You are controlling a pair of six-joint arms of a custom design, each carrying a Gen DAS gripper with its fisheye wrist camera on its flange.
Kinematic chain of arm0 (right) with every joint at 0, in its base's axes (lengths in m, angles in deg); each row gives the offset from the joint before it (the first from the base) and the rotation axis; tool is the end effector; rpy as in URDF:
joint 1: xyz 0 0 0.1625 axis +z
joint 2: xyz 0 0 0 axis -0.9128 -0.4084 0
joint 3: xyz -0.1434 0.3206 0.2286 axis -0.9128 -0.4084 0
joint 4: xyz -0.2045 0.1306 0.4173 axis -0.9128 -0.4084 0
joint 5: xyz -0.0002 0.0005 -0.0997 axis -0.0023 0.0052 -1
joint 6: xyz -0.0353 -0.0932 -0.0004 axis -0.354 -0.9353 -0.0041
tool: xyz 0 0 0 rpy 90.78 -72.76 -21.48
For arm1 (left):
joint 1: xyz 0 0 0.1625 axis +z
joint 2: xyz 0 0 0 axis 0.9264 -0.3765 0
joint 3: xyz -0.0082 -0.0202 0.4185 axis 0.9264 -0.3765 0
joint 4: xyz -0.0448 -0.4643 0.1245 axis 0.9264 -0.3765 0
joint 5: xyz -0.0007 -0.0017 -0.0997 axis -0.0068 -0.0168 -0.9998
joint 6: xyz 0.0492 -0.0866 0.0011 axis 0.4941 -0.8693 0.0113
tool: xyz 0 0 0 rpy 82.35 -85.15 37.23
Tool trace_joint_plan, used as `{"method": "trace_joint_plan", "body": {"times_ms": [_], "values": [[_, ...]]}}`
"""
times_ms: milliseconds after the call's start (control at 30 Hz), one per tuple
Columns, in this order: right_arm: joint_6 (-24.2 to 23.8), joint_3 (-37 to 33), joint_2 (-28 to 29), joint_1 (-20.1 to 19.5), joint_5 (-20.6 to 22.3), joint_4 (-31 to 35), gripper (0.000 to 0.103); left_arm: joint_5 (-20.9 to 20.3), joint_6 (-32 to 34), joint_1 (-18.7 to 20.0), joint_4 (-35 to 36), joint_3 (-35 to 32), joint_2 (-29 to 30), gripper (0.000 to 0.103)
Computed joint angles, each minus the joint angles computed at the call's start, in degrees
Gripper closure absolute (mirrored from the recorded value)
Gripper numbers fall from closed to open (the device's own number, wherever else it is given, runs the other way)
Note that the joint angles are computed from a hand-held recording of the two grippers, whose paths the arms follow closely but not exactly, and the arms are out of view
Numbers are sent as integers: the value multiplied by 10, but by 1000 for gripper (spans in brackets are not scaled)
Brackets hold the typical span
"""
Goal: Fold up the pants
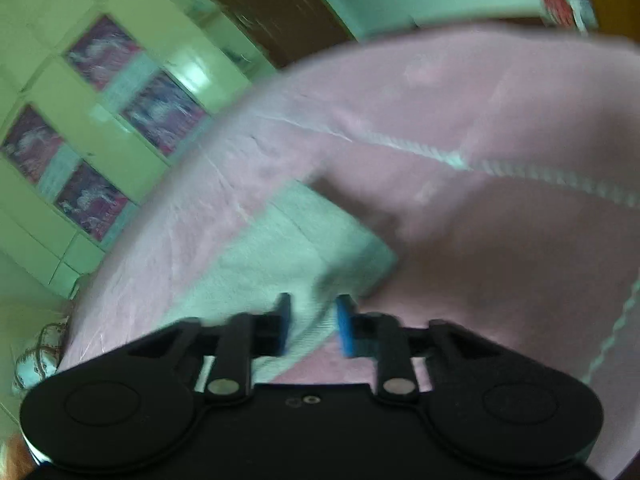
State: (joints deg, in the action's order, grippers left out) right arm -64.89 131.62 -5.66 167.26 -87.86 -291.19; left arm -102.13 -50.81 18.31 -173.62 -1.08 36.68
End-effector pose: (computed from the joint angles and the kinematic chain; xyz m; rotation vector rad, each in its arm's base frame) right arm 0.1903 -0.6157 0.0938 -0.5725 -2.0846 1.7170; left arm 0.1213 -0.8462 0.3429 0.5482 2.2921 -0.8822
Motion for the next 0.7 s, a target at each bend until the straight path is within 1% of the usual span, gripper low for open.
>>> {"method": "trace_joint_plan", "body": {"times_ms": [33,67,100,133,167,233,267,333,433,567,600,633,700], "values": [[3,3,1,2,31,16,84,1,-6,-1,-7,1,-1,1],[18,5,1,-1,75,32,84,-4,-7,-3,-12,7,-4,1],[39,7,0,-6,117,57,87,-7,-2,-6,-16,13,-7,1],[54,0,5,-9,149,86,87,-3,8,-9,-26,21,-9,1],[64,-12,14,-9,164,107,87,6,20,-13,-34,27,-9,1],[83,-36,32,-10,191,146,89,27,22,-15,-34,27,-6,1],[91,-44,37,-11,200,160,89,32,23,-14,-39,28,-5,1],[109,-64,48,-9,199,196,89,25,18,-10,-53,34,-10,1],[136,-72,52,-14,219,211,89,24,18,-5,-68,36,-13,1],[148,-96,65,-14,220,226,90,22,18,2,-55,26,-7,0],[151,-102,68,-14,219,230,98,21,16,3,-52,24,-6,0],[151,-100,67,-12,211,228,103,21,16,3,-51,24,-5,0],[139,-103,71,-4,199,220,103,16,9,4,-41,20,-7,0]]}}
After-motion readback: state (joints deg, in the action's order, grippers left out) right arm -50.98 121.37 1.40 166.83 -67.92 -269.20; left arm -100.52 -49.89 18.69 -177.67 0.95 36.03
